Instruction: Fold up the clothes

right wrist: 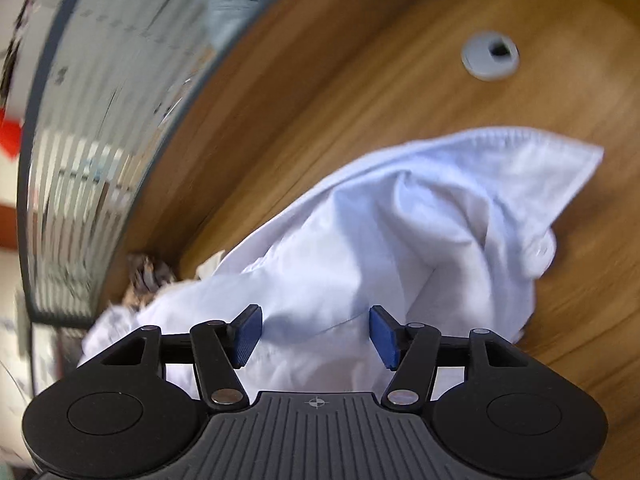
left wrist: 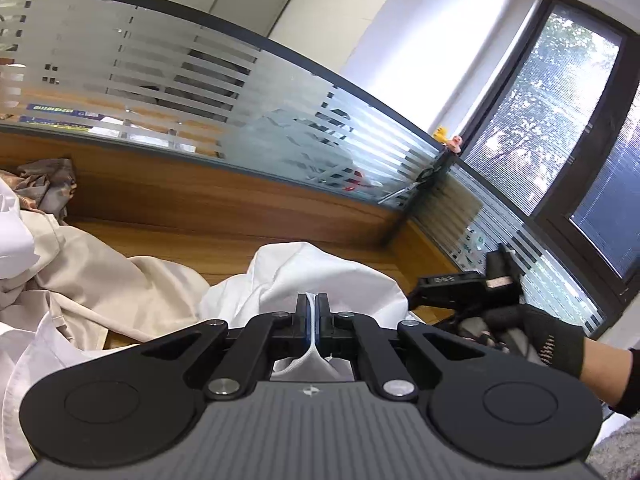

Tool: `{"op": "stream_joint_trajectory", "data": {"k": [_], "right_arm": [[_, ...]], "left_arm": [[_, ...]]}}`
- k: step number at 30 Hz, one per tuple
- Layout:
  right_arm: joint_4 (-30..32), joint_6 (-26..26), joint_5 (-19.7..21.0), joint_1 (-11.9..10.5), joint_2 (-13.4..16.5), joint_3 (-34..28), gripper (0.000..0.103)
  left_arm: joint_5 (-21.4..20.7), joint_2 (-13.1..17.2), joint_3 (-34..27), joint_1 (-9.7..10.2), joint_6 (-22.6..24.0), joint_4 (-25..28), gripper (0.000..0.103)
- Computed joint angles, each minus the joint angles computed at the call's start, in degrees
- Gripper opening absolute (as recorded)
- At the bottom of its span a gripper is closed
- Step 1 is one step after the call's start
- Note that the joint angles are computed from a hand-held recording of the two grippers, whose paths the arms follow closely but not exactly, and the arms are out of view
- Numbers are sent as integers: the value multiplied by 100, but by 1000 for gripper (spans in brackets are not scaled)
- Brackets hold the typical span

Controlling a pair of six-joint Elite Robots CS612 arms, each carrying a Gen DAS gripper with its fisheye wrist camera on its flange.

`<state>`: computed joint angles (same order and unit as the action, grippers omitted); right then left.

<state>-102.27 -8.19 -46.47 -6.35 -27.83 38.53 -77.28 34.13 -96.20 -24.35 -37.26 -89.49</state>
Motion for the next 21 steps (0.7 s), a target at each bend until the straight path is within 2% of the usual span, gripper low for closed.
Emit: {"op": "stream_joint_trajectory", "data": {"k": [2, 3, 4, 5, 8, 10, 13, 15, 21], "right_arm": [[164, 69, -37, 21, 103, -150, 58], [217, 105, -78, 36, 157, -224, 38], [251, 152, -71, 41, 192, -260, 25], [184, 279, -55, 41, 199, -234, 6], [-605, 689, -154, 43, 25, 197, 5], [-1257, 922, -425, 54, -127, 513, 5], [-2016, 1303, -872, 33, -250, 799, 4], [-2331, 1462, -1092, -2, -307, 940, 4], [-3063, 1407, -1950, -30, -499, 1379, 4]], "left_arm": [[-106, 5, 1, 11, 61, -75, 1], [-138, 6, 2, 12, 90, -111, 1], [-171, 7, 2, 13, 119, -147, 1], [-167, 9, -1, 6, 128, -197, 1], [-52, 42, -33, -26, -4, -586, 1], [155, 54, -49, -47, -251, -955, 1], [569, 13, -34, -59, -549, -1222, 1], [623, 13, -23, -36, -772, -1253, 1], [568, 102, -45, -8, -1013, -973, 1]]}}
